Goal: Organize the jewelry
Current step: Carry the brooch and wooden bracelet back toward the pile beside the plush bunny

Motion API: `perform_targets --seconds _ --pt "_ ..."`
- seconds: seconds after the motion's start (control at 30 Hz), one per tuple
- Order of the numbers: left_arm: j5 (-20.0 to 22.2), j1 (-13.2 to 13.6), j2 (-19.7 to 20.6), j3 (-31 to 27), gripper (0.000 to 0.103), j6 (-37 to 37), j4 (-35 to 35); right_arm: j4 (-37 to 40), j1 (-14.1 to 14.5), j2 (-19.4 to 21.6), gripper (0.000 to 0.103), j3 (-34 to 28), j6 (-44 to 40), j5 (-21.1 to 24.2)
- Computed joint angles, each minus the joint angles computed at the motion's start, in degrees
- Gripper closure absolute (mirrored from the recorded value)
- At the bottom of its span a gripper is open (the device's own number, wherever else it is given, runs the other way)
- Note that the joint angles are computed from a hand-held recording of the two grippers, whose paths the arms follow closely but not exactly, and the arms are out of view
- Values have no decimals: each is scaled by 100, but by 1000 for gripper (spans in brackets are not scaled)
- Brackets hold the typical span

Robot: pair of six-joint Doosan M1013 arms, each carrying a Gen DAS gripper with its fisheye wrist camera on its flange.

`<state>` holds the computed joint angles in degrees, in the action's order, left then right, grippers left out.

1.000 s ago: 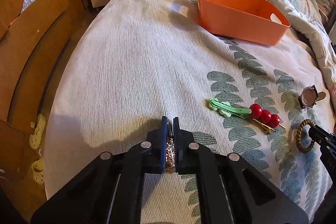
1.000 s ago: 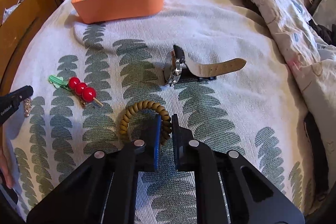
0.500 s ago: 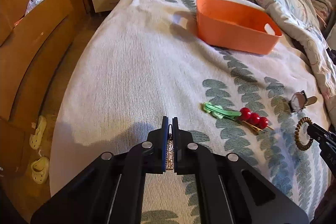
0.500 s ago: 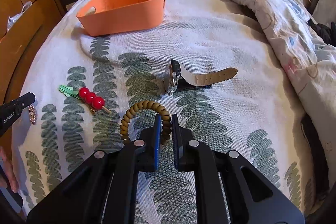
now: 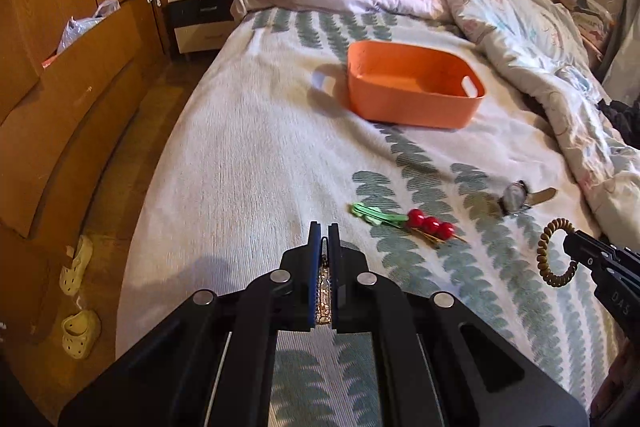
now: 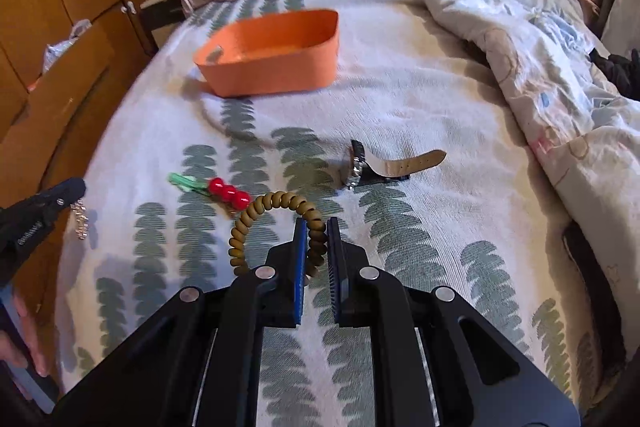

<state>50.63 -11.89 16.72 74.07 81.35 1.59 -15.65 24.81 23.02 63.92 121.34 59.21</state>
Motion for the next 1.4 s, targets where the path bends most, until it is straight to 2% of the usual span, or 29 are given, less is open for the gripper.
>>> perform_targets --seconds 0.33,0.5,1.07,1.4 --pt "-351 -160 -531 605 100 -132 200 -269 307 -613 93 559 285 -230" --pt "-528 -270 -803 944 100 -380 523 -404 468 -857 93 822 497 -339" --pt "-801 -610 -1583 1798 100 -697 824 -580 917 -1814 93 2149 1409 -776" --pt "-826 -704 -1845 2241 100 -910 934 -657 1103 -1994 93 2491 1633 -771"
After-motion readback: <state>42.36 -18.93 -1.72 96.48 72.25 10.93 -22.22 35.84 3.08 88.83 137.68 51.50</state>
